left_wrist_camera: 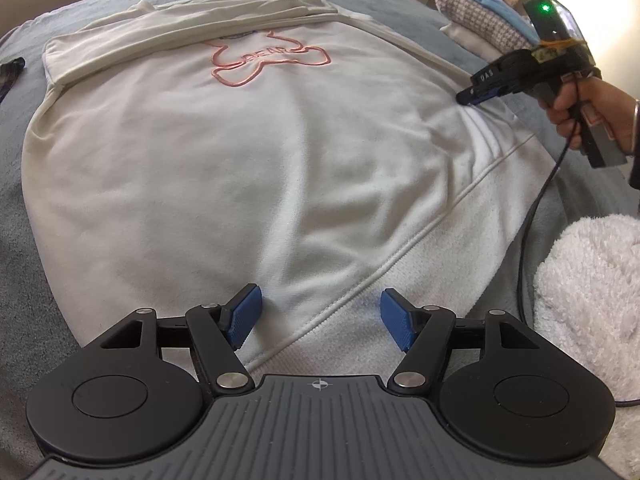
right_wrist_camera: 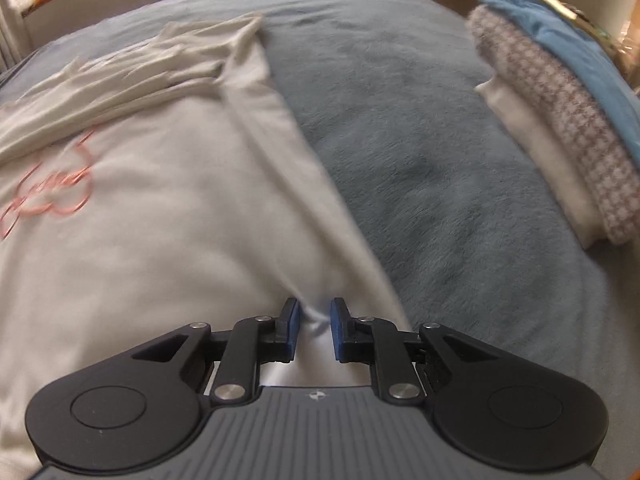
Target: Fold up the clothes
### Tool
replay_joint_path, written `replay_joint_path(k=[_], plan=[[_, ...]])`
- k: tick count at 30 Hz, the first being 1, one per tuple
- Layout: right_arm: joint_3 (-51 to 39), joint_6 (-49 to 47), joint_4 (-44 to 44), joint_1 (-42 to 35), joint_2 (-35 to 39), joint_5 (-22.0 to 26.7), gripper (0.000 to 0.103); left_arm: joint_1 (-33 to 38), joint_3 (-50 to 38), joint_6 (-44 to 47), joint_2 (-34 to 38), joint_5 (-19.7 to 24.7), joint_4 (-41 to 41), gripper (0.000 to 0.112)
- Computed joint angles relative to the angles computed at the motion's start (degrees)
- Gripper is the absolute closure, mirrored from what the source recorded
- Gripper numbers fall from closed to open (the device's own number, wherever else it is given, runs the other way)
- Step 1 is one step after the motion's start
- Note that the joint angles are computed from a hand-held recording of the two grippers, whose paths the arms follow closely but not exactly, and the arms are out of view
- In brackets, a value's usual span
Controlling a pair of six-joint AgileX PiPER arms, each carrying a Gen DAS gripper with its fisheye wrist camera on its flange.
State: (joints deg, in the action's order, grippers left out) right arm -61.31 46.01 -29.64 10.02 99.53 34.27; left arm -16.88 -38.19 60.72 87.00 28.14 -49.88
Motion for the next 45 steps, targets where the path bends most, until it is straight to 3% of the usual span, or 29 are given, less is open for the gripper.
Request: replay_joint_path(k=[3, 7, 11, 13, 15, 17, 21, 25, 27, 30, 37, 42, 45], plan=[[-2.2, 4.3, -2.0, 0.7, 0.0, 3.5, 0.088, 0.1, 0.1, 0.6, 0.1, 0.1, -0.4, 0.046], [-2.1, 1.6, 2.6, 0.7, -1.4, 0.1, 0.088, 0.1, 0.0, 0.8, 0.3, 0.3, -0.5, 0.045], [-5.2, -1.0, 8.8, -1.5, 2.6, -3.0, 0.088, 0.0, -0.1, 0.6, 0.2, 0.3, -0.1, 0.045], [-7.0, 1.3, 6.7, -2.2, 5.6, -2.9, 0.090, -0.1, -0.1, 0.7, 0.2, 0.3, 0.0, 0.045], [-10.2, 6.6, -0.7, -0.5, 7.5, 1.7, 0.090, -0.1, -0.1, 0.7, 0.2, 0.3, 0.1, 0.045], [-11.4, 8.1, -2.7, 0.5, 7.6, 3.2, 0.089, -0.1, -0.1, 0.7, 0.2, 0.4, 0.2, 0.045], [-9.9, 3.0, 6.5, -1.3, 5.4, -3.9, 0.089, -0.1, -0.1, 0.7, 0.2, 0.5, 0.5, 0.043], [-14.2, -5.7, 18.3, -3.7, 10.1, -4.5, 0.088, -0.1, -0.1, 0.7, 0.2, 0.5, 0.7, 0.043], [-15.6, -2.4, 14.7, -3.2, 12.4, -4.2, 0.090, 0.0, -0.2, 0.6, 0.2, 0.6, 0.8, 0.043], [-21.1, 4.2, 4.3, -0.5, 15.2, 2.5, 0.089, 0.0, -0.2, 0.5, 0.2, 0.7, 1.0, 0.043], [-21.9, -2.8, 18.2, -3.5, 14.6, -3.7, 0.089, 0.1, -0.3, 0.3, -0.2, 1.1, 1.7, 0.042], [-26.5, -1.6, 18.2, -4.0, 19.4, -2.0, 0.092, 0.5, -0.5, 0.6, -0.1, 1.6, 1.6, 0.042], [-32.8, 3.5, 10.0, -1.7, 21.9, 5.9, 0.092, 0.7, -0.8, 0.6, 0.1, 1.9, 1.9, 0.042]])
